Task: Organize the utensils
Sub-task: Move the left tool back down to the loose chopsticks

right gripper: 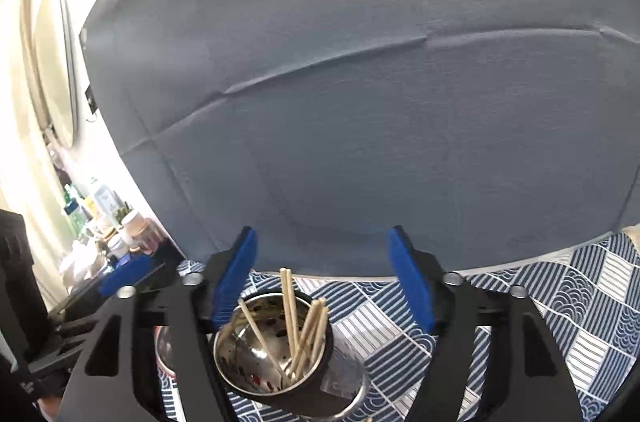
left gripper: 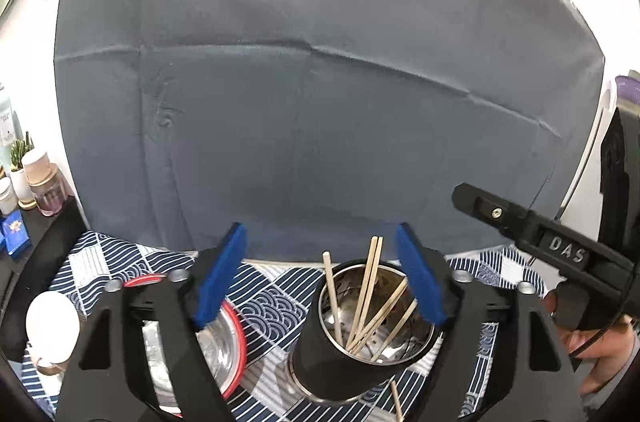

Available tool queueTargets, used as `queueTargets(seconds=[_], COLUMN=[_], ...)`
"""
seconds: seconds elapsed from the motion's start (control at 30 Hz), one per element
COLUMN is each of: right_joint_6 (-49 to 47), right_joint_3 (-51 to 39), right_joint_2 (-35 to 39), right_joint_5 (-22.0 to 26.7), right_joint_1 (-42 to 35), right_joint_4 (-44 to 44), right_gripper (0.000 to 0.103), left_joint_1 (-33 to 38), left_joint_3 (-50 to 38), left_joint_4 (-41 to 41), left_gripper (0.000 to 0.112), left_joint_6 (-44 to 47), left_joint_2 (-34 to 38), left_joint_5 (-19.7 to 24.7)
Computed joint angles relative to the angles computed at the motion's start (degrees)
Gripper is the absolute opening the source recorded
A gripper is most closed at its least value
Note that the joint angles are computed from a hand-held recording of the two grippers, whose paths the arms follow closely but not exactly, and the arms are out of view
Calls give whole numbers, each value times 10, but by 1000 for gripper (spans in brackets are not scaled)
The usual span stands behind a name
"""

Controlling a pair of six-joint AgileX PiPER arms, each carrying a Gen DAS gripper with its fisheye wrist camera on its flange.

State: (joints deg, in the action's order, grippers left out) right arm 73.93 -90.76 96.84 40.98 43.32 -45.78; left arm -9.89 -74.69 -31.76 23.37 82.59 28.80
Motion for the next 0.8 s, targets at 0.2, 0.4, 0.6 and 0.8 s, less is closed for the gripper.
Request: queueTargets(seconds=[0.2, 0.4, 0.6, 0.8], right_joint_6=[28, 56, 85, 120], right_joint_3=[31, 82, 155, 235], right_joint_2=[-29, -61, -94, -119], right_joint_5=[29, 51, 68, 78], right_joint_1=[12, 18, 37, 63], right_joint_4=[-28, -23, -20, -6], right_gripper=[86, 87, 87, 87], left_joint_1=[10, 2, -12, -33], left_joint_3=[9, 31, 80, 148], left_joint_4=[11, 86, 123, 140], left_gripper=[95, 97, 97, 97], left_joint_6=[-2, -60, -87, -77], left_joint_2=[-13, -27, -49, -87], left_joint_5=[29, 45, 44, 46])
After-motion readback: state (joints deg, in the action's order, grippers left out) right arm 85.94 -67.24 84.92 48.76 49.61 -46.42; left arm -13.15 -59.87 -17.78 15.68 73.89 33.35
